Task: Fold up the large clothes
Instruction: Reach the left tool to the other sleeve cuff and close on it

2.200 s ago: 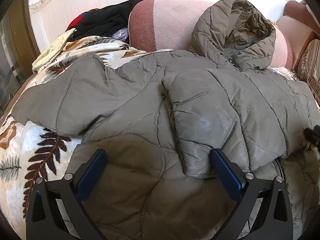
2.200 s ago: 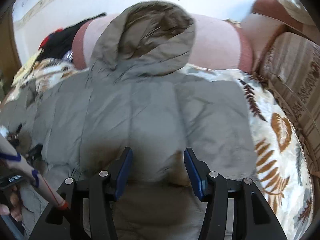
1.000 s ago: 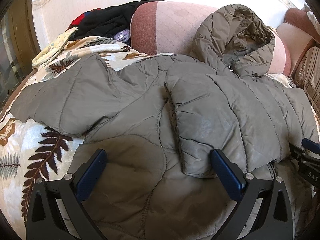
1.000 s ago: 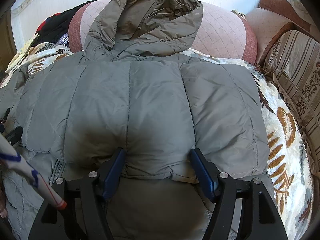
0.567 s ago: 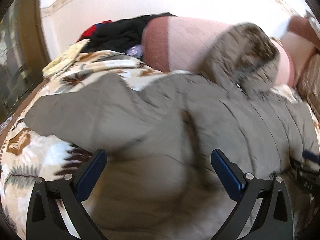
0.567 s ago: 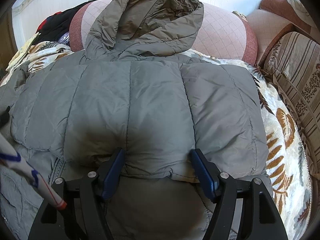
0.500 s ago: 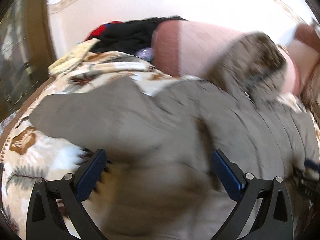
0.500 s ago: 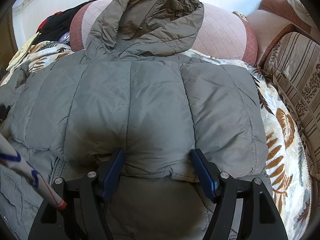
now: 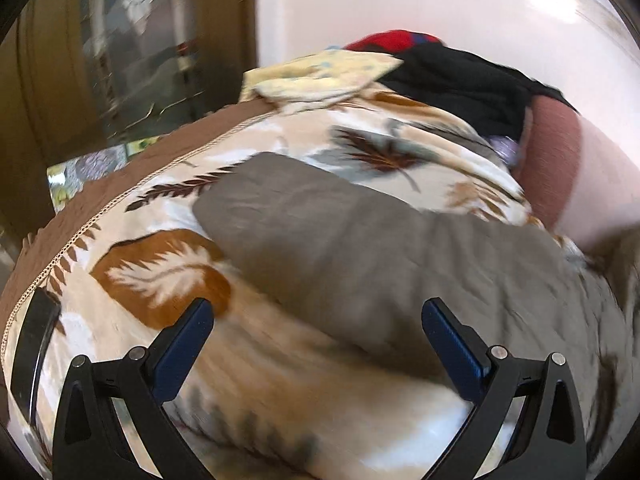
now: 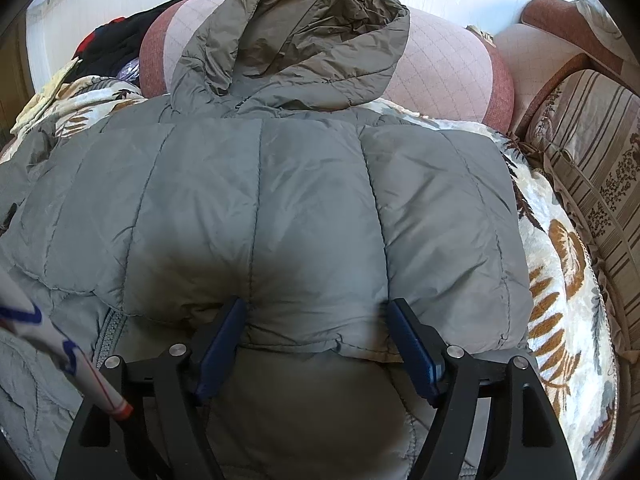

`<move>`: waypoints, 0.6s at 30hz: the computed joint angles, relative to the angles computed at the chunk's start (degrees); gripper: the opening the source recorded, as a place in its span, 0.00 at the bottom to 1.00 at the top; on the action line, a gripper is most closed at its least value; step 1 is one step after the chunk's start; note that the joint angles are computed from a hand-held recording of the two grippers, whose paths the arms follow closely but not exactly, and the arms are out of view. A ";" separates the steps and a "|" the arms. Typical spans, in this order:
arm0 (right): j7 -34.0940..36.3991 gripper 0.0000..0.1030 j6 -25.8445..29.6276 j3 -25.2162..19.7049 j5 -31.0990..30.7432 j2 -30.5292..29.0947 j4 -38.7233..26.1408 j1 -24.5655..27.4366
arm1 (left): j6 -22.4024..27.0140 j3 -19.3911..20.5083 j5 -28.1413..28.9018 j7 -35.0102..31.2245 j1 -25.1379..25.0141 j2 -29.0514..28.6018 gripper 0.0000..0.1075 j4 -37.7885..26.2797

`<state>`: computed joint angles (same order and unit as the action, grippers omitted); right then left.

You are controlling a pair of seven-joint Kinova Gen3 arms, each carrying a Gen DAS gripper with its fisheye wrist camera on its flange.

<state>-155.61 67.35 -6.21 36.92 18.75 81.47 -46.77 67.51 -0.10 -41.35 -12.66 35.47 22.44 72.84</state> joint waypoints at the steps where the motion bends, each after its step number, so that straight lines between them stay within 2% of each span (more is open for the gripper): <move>1: -0.05 0.76 -0.14 -0.01 -0.07 -0.04 0.07 0.05 | -1.36 -0.34 0.59 0.16 -1.27 -0.73 0.96 1.11; 6: 0.22 0.77 0.38 0.06 0.27 0.36 -0.23 -0.15 | -9.52 -1.09 5.78 2.65 -8.78 -4.46 0.96 7.02; 12: 0.53 0.78 -0.04 0.08 0.08 0.16 0.16 0.14 | -15.40 -1.18 8.46 3.86 -13.01 -4.04 0.96 9.75; 16: 0.44 0.78 -0.09 0.09 0.09 0.16 0.14 0.13 | -18.42 -2.18 8.99 4.11 -13.98 -2.74 0.96 9.68; 17: 0.38 0.78 -0.28 0.10 0.09 0.14 0.24 0.17 | -19.47 -2.54 9.26 4.46 -14.29 -2.36 0.92 9.63; 18: 0.35 0.78 -0.39 0.10 0.08 0.15 0.28 0.20 | -20.87 -2.80 9.80 4.71 -14.76 -2.04 0.77 9.77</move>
<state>-155.26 66.97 -6.10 37.00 18.91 81.75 -46.57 46.64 -2.90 -31.55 -7.95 20.72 20.40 82.61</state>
